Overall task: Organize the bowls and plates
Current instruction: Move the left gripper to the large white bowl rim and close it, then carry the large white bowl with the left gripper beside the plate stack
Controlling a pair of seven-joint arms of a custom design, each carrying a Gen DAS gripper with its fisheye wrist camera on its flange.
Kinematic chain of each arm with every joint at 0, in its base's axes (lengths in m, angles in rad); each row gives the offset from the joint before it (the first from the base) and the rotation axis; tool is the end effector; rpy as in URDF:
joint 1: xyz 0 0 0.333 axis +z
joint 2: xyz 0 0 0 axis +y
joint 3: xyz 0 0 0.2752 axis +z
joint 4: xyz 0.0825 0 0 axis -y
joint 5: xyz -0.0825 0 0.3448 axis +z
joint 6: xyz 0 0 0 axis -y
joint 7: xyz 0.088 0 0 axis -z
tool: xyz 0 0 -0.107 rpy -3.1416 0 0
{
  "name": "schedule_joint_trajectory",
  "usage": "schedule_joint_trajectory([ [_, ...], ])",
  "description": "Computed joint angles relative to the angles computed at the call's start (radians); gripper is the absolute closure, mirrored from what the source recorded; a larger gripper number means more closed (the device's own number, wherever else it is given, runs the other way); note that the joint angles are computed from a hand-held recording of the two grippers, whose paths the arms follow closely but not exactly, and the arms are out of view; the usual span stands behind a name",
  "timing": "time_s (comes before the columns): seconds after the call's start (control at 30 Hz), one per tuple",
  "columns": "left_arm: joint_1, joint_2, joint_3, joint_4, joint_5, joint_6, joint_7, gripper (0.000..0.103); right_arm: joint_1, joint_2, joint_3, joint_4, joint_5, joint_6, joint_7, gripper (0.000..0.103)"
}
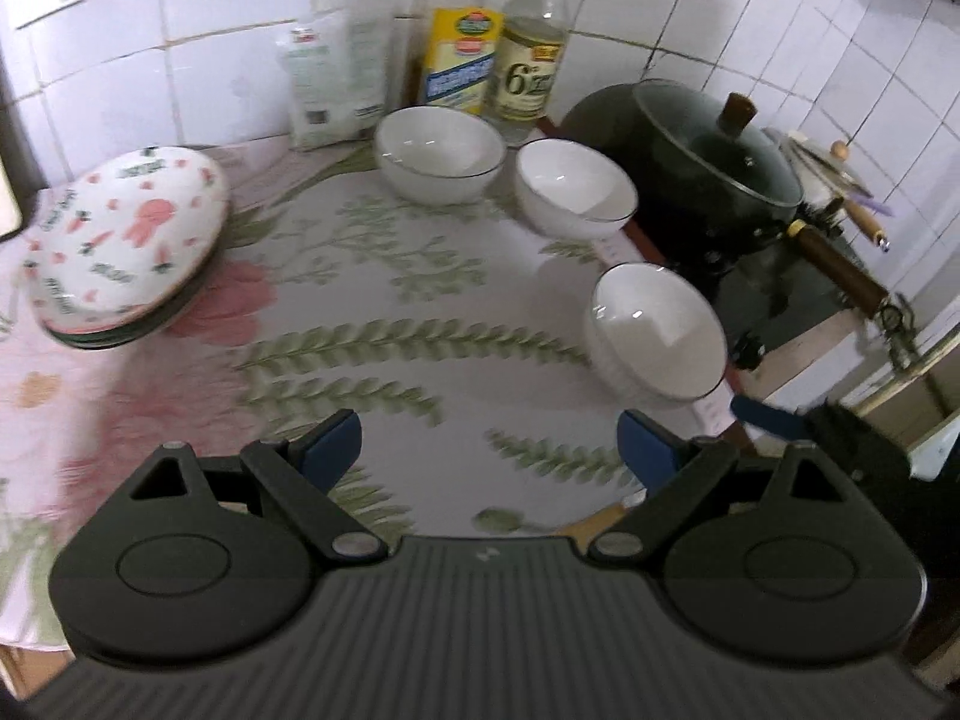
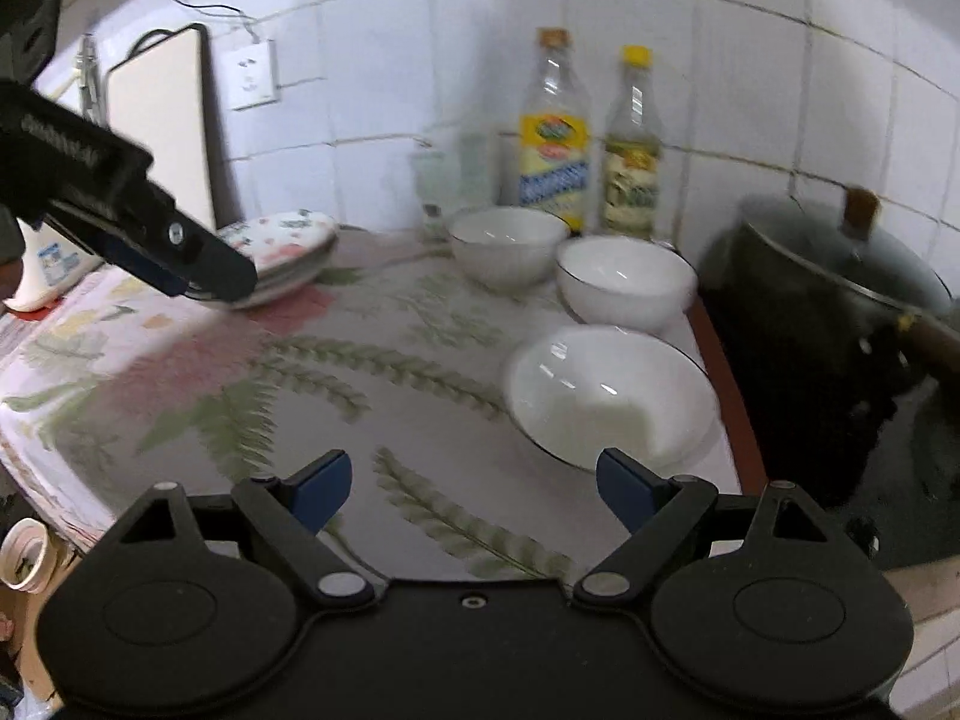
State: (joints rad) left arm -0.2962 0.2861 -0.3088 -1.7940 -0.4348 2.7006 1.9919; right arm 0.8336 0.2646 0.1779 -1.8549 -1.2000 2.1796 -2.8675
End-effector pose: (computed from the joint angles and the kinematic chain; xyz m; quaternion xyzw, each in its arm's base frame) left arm 0.5349 -0.3317 0.4455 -0.4160 0.8387 -0.3483 0.0474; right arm 0.3505 0.4826 0.3871 -0.5857 0.6705 -0.3442 0.2980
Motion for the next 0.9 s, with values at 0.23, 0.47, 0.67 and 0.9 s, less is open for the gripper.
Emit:
schedule_joint_trajectory([
  [0.23, -0.064, 0.164, -0.02, 0.135, 0.026, 0.07, -0.068, 0.012, -0.044, -0.037, -0.007, -0.15, -0.066, 0.049, 0.114, 0.012],
  [0.47, -0.215, 0.318, 0.071, 0.315, 0.229, 0.076, -0.263, 0.013, -0.083, 0.03, -0.037, -0.145, -0.176, 0.097, 0.144, 0.012],
  [0.67, -0.223, 0.471, 0.047, 0.536, 0.256, -0.058, -0.347, 0.049, -0.086, 0.068, -0.063, -0.121, -0.27, 0.093, 0.206, 0.009],
  [0.9, -0.222, 0.524, 0.041, 0.622, 0.255, -0.139, -0.389, 0.081, -0.09, 0.073, -0.07, -0.118, -0.312, 0.096, 0.227, 0.008],
])
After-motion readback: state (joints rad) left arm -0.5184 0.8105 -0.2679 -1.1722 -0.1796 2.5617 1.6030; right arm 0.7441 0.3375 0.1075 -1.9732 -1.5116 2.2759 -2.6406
